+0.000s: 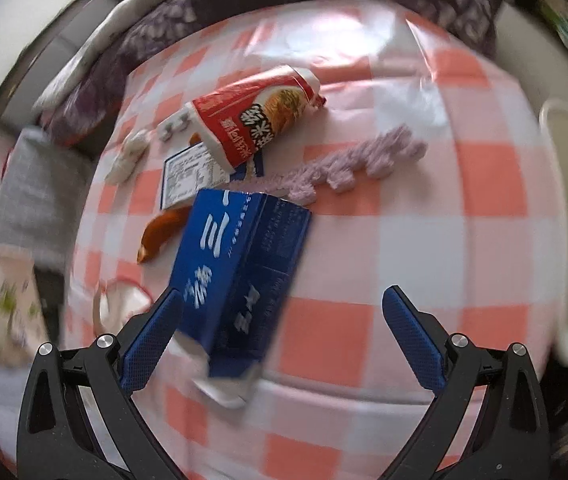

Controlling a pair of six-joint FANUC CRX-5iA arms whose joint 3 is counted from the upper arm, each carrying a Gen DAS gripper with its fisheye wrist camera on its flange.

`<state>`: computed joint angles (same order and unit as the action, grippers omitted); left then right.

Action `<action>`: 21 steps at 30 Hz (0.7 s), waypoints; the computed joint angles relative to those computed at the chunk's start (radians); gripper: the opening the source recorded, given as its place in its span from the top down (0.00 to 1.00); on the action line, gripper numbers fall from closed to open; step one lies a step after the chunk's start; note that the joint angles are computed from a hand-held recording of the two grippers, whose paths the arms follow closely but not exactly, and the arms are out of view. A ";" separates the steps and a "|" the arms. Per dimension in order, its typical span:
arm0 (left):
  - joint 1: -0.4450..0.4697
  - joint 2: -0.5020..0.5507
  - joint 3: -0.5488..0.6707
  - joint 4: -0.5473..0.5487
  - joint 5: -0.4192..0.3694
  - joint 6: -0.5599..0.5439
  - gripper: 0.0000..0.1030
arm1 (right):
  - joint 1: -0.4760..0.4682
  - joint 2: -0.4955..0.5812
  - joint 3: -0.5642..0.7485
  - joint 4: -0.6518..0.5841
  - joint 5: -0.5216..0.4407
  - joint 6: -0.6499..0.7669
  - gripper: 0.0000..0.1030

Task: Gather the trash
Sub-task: 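Grasp the blue box with the right tool while the left tool holds the paper cup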

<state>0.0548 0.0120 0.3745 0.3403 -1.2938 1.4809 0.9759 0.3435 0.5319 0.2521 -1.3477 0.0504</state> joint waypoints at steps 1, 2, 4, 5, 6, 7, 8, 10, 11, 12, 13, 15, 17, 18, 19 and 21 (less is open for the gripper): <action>0.007 -0.005 -0.001 -0.001 0.001 0.000 0.80 | 0.005 0.018 0.012 0.021 -0.009 -0.025 0.07; 0.013 -0.008 -0.005 0.001 0.002 -0.003 0.80 | 0.012 0.048 0.038 0.054 -0.030 -0.045 0.07; 0.027 -0.014 -0.007 -0.004 0.003 0.003 0.80 | 0.023 0.098 0.089 0.103 -0.073 -0.059 0.07; 0.032 -0.014 -0.005 -0.009 0.001 0.004 0.80 | 0.026 0.128 0.127 0.118 -0.102 -0.053 0.07; 0.036 -0.016 -0.006 -0.012 0.001 0.004 0.80 | 0.030 0.178 0.194 0.133 -0.152 -0.038 0.07; 0.041 -0.019 -0.008 -0.015 0.000 0.006 0.80 | 0.028 0.204 0.231 0.135 -0.181 -0.027 0.07; 0.045 -0.019 -0.009 -0.016 -0.002 0.007 0.80 | 0.027 0.230 0.268 0.134 -0.206 -0.018 0.07; 0.057 -0.017 -0.011 -0.005 -0.011 0.007 0.80 | 0.025 0.290 0.357 0.123 -0.256 0.005 0.07; 0.062 -0.020 -0.015 -0.002 -0.011 0.003 0.80 | 0.025 0.337 0.428 0.121 -0.303 0.030 0.07; 0.064 -0.020 -0.014 0.000 -0.010 0.001 0.80 | 0.027 0.364 0.468 0.123 -0.333 0.051 0.07; 0.068 -0.020 -0.016 0.004 -0.010 -0.002 0.79 | 0.026 0.403 0.527 0.124 -0.372 0.086 0.07; 0.072 -0.019 -0.016 0.007 -0.011 -0.006 0.79 | 0.028 0.435 0.566 0.127 -0.407 0.130 0.07; 0.073 -0.018 -0.016 0.002 -0.012 -0.006 0.79 | 0.034 0.421 0.531 0.151 -0.388 0.153 0.07; 0.074 -0.015 -0.014 0.002 -0.015 -0.002 0.79 | 0.033 0.403 0.503 0.144 -0.368 0.153 0.09; 0.074 -0.012 -0.012 0.001 -0.018 0.004 0.79 | 0.033 0.374 0.459 0.141 -0.335 0.148 0.12; 0.069 -0.004 -0.005 -0.008 -0.027 0.012 0.79 | 0.033 0.338 0.406 0.145 -0.292 0.167 0.46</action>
